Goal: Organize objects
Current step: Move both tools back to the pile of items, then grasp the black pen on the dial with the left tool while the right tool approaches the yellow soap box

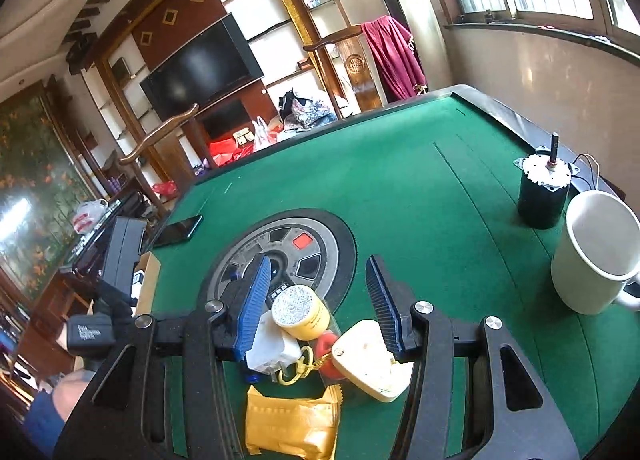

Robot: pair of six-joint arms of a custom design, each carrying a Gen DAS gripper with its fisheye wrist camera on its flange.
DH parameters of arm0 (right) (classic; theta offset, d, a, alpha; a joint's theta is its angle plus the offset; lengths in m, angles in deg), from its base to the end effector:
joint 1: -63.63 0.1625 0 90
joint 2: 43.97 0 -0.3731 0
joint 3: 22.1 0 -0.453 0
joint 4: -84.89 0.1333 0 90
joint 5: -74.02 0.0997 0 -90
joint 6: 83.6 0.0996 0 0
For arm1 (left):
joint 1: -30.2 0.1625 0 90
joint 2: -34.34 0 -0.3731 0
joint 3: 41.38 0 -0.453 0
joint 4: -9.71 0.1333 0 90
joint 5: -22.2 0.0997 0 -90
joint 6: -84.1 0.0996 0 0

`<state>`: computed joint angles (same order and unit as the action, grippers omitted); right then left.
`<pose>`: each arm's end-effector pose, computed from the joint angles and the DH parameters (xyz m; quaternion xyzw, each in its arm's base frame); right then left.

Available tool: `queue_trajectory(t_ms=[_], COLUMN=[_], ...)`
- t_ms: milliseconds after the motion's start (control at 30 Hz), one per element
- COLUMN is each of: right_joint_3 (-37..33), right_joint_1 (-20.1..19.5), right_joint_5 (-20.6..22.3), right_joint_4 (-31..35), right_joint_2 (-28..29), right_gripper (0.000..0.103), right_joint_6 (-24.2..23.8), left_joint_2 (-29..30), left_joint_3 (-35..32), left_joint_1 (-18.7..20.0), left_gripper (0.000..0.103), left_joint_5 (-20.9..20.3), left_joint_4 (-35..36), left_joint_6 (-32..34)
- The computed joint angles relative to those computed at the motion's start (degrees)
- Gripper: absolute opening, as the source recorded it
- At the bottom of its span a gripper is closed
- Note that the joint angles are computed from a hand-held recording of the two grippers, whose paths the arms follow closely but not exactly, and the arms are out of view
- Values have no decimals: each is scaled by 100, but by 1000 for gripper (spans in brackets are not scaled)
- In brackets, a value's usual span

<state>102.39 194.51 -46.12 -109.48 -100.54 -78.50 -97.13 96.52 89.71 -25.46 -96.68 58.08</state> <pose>0.3949 -0.3290 0.0440 0.2044 -0.8978 0.3745 0.1094 0.0134 -0.3723 0.3361 0.0049 0.9295 -0.2416 0.2786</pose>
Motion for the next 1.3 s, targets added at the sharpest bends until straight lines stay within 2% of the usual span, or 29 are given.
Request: queue_trajectory(t_ms=[100, 167, 233, 267, 400, 500, 633, 833, 967, 1033, 1067, 1300], right_joint_3=[45, 35, 42, 60, 72, 46, 25, -17, 123, 140, 149, 210], right_joint_1=[-30, -38, -103, -149, -413, -602, -747, -631, -737, -714, -725, -576], right_joint_5=[19, -40, 5, 69, 381, 418, 594, 413, 601, 503, 527, 604], right_joint_4=[15, 167, 529, 694, 1455, 1745, 2084, 2469, 2473, 2467, 2479, 2027], right_joint_2=[-43, -78, -160, -200, -369, -377, -330, -232, -350, -378, -408, -474], right_gripper=[50, 51, 63, 64, 64, 64, 64, 64, 63, 50, 48, 48], right_joint_6=[-37, -119, -263, -322, -758, -1203, -1406, -1620, -1494, -1386, -1304, -1017], left_joint_2=[-467, -1051, -1538, -1860, -2261, -2328, -2225, -2171, -2254, -2262, -2253, -2186], left_joint_3=[161, 308, 417, 489, 587, 651, 683, 678, 719, 729, 727, 679], left_joint_1=[-136, -272, -379, -428, -523, -594, -489, -407, -415, -365, -319, -151], left_gripper=[13, 13, 13, 13, 13, 14, 14, 14, 14, 13, 13, 13], left_joint_5=[213, 353, 386, 365, 381, 508, 444, 324, 358, 300, 242, 0], left_joint_4=[427, 956, 1388, 1566, 1805, 1814, 1488, 1285, 1271, 1156, 1065, 798], left_joint_6=[172, 165, 177, 220, 276, 345, 585, 709, 783, 846, 900, 995])
